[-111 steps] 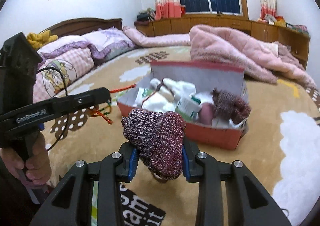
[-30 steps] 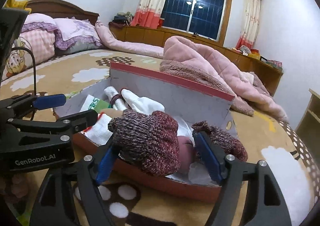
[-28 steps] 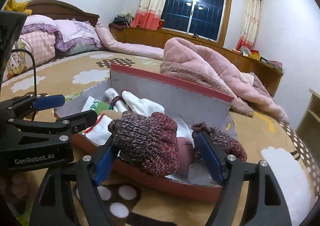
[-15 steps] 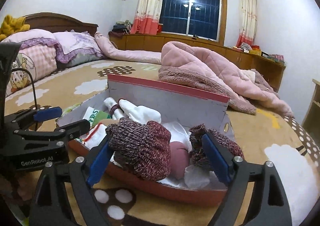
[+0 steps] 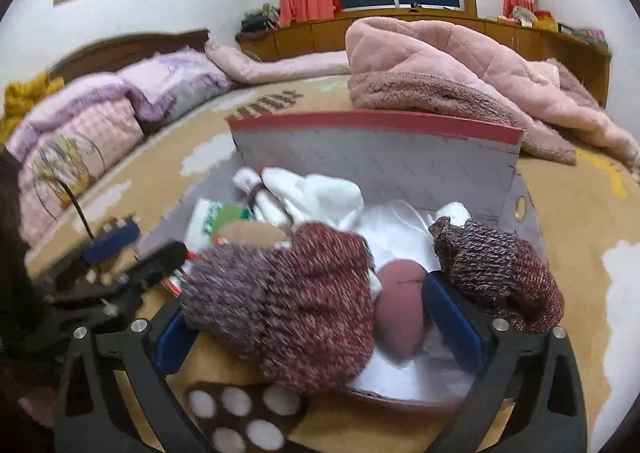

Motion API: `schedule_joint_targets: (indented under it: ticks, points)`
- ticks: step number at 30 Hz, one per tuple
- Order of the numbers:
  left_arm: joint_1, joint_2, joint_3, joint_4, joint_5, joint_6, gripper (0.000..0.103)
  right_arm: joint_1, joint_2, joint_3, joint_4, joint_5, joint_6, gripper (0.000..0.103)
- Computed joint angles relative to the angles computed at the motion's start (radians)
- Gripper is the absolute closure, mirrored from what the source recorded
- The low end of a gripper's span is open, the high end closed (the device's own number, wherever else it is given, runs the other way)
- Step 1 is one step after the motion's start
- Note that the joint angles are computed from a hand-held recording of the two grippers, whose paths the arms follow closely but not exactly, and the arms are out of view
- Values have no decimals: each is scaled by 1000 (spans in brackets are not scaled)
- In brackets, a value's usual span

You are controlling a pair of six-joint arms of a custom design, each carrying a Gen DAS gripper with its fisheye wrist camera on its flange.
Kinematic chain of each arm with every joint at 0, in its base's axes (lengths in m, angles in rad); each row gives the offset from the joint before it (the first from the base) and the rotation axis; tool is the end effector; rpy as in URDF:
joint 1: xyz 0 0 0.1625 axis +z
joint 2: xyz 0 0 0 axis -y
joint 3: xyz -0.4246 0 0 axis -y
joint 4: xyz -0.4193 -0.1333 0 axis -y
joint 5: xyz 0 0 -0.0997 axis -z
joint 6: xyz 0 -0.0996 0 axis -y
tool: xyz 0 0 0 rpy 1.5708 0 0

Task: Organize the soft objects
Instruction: 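Press the maroon sock down into the shoebox with the right tool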

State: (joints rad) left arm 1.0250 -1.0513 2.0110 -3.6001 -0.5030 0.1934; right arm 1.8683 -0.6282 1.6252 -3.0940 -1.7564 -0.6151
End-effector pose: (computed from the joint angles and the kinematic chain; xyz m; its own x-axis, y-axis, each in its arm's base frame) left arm -0.0925 -0.5772 0.2520 -0.7478 -0.3200 -0.5817 0.4006 0.4811 -0.7798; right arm 0.3170 -0.6418 0.0253 -0.6433 -0.6400 0.4201 -0.7649 0.5601 -0.3181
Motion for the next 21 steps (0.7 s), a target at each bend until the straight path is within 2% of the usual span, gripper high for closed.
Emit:
schedule_joint_targets:
  ticks: [2, 4, 6, 9, 12, 16, 21]
  points:
    - [0, -4, 4, -7, -1, -8, 17, -10, -18, 4, 24, 56, 37, 0]
    - [-3, -8, 10, -25, -3, -7, 17, -30, -44, 6, 68, 150, 79, 0]
    - [-5, -10, 14, -32, 6, -14, 17, -56, -83, 2, 181, 311, 114, 0]
    - [-4, -20, 20, -17, 11, -43, 17, -81, -121, -3, 267, 470, 151, 0]
    - [-7, -22, 24, -21, 15, -44, 17, -94, -150, -3, 278, 528, 205, 0]
    - [-12, -17, 23, -24, 15, -23, 17, -102, -171, -2, 255, 514, 230, 0]
    - [-28, -24, 33, 20, 2, -8, 17, -83, -184, 8, 213, 354, 164, 0]
